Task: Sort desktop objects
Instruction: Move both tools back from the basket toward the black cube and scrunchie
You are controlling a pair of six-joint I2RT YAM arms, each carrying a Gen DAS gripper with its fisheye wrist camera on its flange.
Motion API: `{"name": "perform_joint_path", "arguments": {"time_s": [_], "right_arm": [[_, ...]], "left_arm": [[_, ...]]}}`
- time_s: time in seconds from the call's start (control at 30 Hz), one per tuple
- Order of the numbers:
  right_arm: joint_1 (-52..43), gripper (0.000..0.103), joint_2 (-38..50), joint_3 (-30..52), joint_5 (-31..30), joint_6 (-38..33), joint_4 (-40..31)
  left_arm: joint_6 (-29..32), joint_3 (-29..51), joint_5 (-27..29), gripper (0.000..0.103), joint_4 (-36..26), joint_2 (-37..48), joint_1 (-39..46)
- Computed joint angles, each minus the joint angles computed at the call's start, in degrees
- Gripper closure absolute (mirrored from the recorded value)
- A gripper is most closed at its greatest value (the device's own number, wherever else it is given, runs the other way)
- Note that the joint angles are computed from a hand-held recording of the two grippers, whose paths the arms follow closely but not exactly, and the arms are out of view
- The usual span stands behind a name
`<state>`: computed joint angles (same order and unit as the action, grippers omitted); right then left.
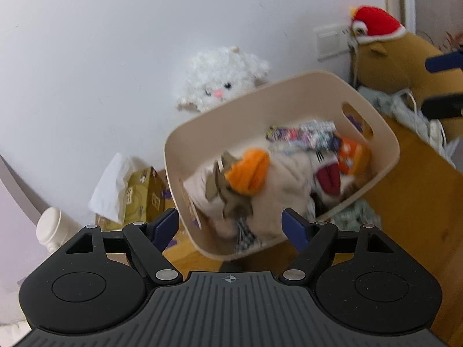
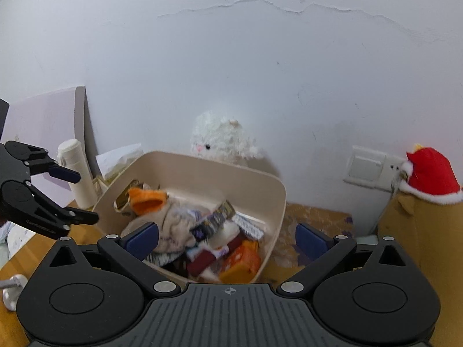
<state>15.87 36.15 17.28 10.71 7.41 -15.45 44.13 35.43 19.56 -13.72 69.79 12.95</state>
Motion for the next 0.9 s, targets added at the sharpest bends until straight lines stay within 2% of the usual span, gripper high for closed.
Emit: {"name": "perform_joint_path", "arguments": {"time_s": [0.23, 0.47, 0.67, 0.9], "right_arm": [[5.1, 0.0, -5.6, -3.7, 2.1, 3.8, -5.0], [11.3, 0.0, -4.0, -6.7, 5.3, 8.8, -4.4], [11.9, 0.0, 0.6, -10.1, 4.4, 11.1, 0.0], [11.2, 0.0, 12.1, -13.1, 2.3, 13.2, 11.5]], "left_arm": [[4.3, -4.0, 1.9, 0.024, -1.8, -2.5, 4.9], [5.8, -5.9, 1.6, 0.024, -1.3, 0.5, 7.5], [6.9, -8.1, 0.8, 0.024, 3.9, 6.1, 9.2], [5.8, -8.4, -0.5, 0.024, 9.3, 14.5, 10.1]]}}
